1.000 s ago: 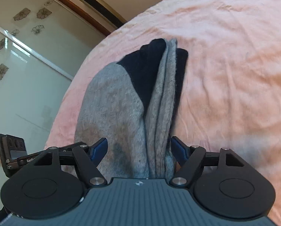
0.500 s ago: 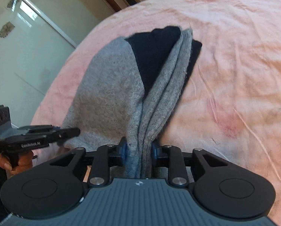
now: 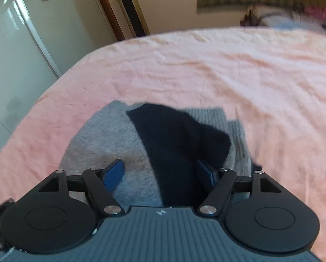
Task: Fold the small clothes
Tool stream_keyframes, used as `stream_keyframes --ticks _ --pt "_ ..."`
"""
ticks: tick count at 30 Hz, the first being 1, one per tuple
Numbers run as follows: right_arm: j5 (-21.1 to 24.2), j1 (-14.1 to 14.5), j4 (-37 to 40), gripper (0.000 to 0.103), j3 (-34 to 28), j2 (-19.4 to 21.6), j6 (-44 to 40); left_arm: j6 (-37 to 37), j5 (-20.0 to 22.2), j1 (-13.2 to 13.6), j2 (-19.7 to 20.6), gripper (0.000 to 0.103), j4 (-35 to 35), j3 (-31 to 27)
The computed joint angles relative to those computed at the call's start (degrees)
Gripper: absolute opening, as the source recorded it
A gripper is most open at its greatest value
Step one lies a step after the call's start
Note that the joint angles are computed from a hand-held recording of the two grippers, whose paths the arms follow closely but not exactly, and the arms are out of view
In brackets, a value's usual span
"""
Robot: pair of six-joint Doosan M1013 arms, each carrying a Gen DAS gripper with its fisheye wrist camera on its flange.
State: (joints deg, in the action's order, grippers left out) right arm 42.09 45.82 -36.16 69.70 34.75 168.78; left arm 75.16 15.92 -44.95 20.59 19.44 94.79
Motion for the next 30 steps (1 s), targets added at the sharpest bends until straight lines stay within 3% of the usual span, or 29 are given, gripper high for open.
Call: stream_keyframes --ticks 3,6,9,12,15,18,20,22,25,28,30 --pt "-2.42 -0.78 1.32 0.072 1.09 -0.77 4.03 2.34 -0.10 0.25 -0.08 0.082 -2.21 0.07" --pt "1.38 0.33 -1.21 0.062 0.24 -1.07 6.98 1.60 -0.57 0.23 -0.05 0.082 -1.60 0.16" --pt "-3.44 2.19 -9.31 0.065 3.68 -3.26 16.17 -0.91 -1.06 -0.13 -0.12 0.082 0.88 0.53" --pt "-2.68 2.21 -3.83 0.068 3.63 -2.28 9.92 -0.39 -0.72 -0.17 -0.12 0.082 0.72 0.39" --pt "-3.60 2.15 -6.00 0.064 4.97 -2.94 11.51 -1.09 -0.22 -0.23 -0.60 0.082 1.04 0.75" --pt "2.00 3.43 -6.01 0.060 2.05 -2.69 10.23 -1.93 -0.35 -0.14 -0.51 0.083 1.27 0.79" --pt "0.65 4.52 -9.15 0.066 2.44 -3.08 11.02 -3.64 -0.10 -0.26 -0.21 0.083 2.83 0.48" --pt "-0.94 4.38 -5.09 0.074 2.80 -2.75 8.43 -3.57 0.40 -0.39 -0.20 0.083 3.01 0.27" --pt "2.87 5.16 -8.98 0.071 3.39 -1.74 7.58 -5.64 1.18 -0.26 -1.18 0.083 3.45 0.72" --pt "2.38 5.94 -9.79 0.070 4.49 -3.66 13.62 -4.12 -1.93 0.95 -3.93 0.083 -1.02 3.77" --pt "0.23 6.99 -14.22 0.071 7.31 -5.82 18.88 0.09 -2.33 2.45 -5.35 0.083 -9.29 5.44"
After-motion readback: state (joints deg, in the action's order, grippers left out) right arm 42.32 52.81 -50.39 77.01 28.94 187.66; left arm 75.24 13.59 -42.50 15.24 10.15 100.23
